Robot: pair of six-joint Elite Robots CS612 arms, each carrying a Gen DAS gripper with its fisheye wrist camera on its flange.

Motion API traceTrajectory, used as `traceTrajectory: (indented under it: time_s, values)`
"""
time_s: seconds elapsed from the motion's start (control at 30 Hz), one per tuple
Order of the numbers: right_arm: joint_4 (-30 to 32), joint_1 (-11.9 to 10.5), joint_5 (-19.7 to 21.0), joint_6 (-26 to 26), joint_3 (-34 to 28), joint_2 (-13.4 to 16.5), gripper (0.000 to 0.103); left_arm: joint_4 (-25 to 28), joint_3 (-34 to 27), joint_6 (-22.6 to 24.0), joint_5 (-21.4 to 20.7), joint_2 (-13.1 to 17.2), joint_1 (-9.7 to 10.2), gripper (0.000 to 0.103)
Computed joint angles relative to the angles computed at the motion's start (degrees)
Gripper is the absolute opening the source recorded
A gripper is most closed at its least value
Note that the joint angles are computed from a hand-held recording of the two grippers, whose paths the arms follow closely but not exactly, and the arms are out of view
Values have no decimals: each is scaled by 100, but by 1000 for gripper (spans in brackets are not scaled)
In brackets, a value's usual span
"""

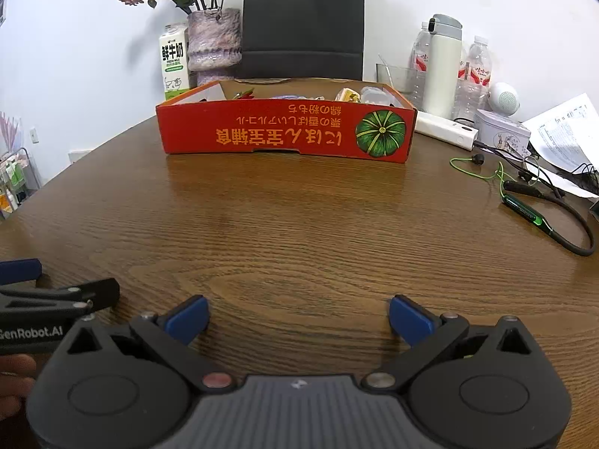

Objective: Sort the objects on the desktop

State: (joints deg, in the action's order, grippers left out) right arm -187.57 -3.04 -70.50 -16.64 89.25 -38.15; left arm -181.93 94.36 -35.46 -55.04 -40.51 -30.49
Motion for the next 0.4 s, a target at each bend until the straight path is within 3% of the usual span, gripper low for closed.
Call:
traceTrajectory:
  time_s: [0.4]
  values:
    - [-39,18,-87,84,-1,8,103,29,-10,-30,19,1,-10,103]
